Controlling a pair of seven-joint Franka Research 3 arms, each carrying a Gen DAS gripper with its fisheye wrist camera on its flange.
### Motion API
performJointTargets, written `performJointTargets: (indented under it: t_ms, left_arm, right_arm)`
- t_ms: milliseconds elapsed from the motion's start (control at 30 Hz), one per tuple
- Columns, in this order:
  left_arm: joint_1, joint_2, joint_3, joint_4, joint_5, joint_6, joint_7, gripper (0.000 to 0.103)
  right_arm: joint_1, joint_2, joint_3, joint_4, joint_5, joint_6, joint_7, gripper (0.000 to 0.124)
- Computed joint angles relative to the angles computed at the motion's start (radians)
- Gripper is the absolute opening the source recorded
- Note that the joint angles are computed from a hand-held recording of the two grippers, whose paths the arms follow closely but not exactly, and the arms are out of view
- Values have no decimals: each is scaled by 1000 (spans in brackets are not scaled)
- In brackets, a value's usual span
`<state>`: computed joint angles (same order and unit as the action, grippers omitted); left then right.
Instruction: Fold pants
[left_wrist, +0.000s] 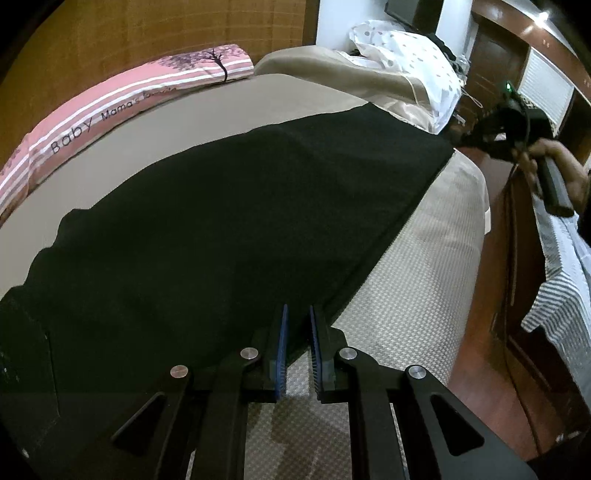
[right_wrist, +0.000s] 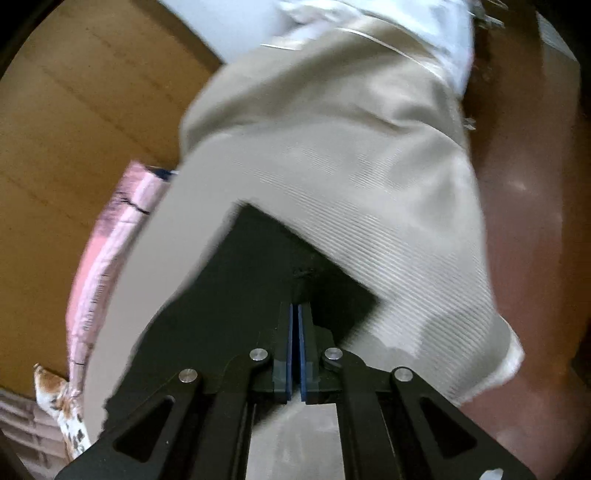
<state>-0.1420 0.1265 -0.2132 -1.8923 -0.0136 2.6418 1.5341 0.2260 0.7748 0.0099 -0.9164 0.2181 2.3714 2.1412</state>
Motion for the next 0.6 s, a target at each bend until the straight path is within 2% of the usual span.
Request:
performJointTargets:
  t_ms: [133,200,400,433,533,600]
  left_arm:
    - [3,3,1,12,-2,-22,9,12]
    - [3,4,0,13,-2,-25,7,12]
    - [23,-27,-1,5,-88,-48,70,13]
    - [30,-37,3,2,-113,-51,86,14]
    - [40,-54,26,-9,-108,-25,53,19]
    - [54,-49,41,-4,-118,-13,24,19]
  right_arm:
    - [-15,-62,8,-139,31,74,-13,3]
    - [-13,-54,4,-132,29,90,-19,3]
    - [11,4,-47,-34,-39,-9,65,8]
    - [26,19,-74,6,-82,-60,93,10]
    - [47,17,-93,33,-157,-83,89,10]
    - [68,53,-94,124,-214,-116,34,14]
